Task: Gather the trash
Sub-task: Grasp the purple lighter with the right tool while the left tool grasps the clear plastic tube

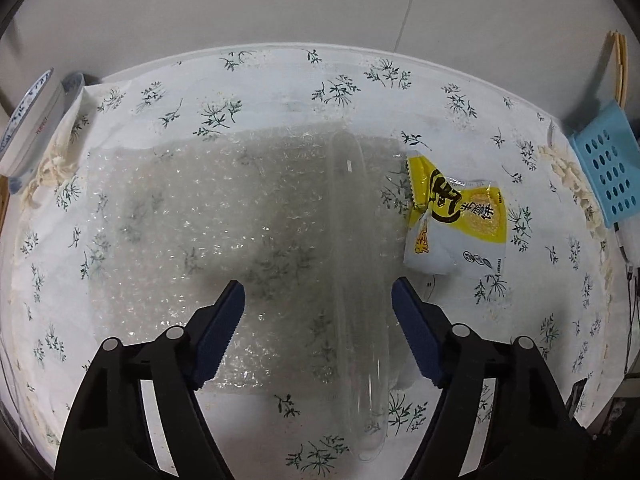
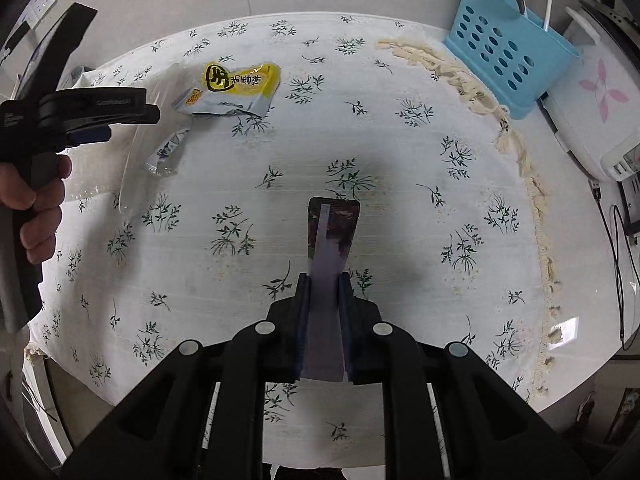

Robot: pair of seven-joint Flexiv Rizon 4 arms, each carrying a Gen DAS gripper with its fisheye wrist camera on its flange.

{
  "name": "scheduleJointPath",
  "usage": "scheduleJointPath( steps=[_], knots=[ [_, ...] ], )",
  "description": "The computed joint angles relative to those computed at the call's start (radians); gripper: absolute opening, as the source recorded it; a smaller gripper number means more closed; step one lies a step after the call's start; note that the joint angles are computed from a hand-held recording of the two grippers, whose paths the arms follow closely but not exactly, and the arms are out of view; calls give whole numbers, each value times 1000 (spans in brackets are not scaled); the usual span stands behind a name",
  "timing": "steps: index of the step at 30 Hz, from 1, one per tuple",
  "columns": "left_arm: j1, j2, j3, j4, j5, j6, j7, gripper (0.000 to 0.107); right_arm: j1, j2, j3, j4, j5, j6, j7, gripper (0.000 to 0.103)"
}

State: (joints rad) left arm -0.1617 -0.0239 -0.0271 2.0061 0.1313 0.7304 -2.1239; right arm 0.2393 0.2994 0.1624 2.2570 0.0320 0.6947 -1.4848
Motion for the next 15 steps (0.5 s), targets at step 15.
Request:
scheduleJointPath(
  steps=[15],
  knots=[
    [-15, 1, -1, -32, 37, -65, -53, 25, 7, -47, -18, -60, 49, -4, -85, 13]
  ],
)
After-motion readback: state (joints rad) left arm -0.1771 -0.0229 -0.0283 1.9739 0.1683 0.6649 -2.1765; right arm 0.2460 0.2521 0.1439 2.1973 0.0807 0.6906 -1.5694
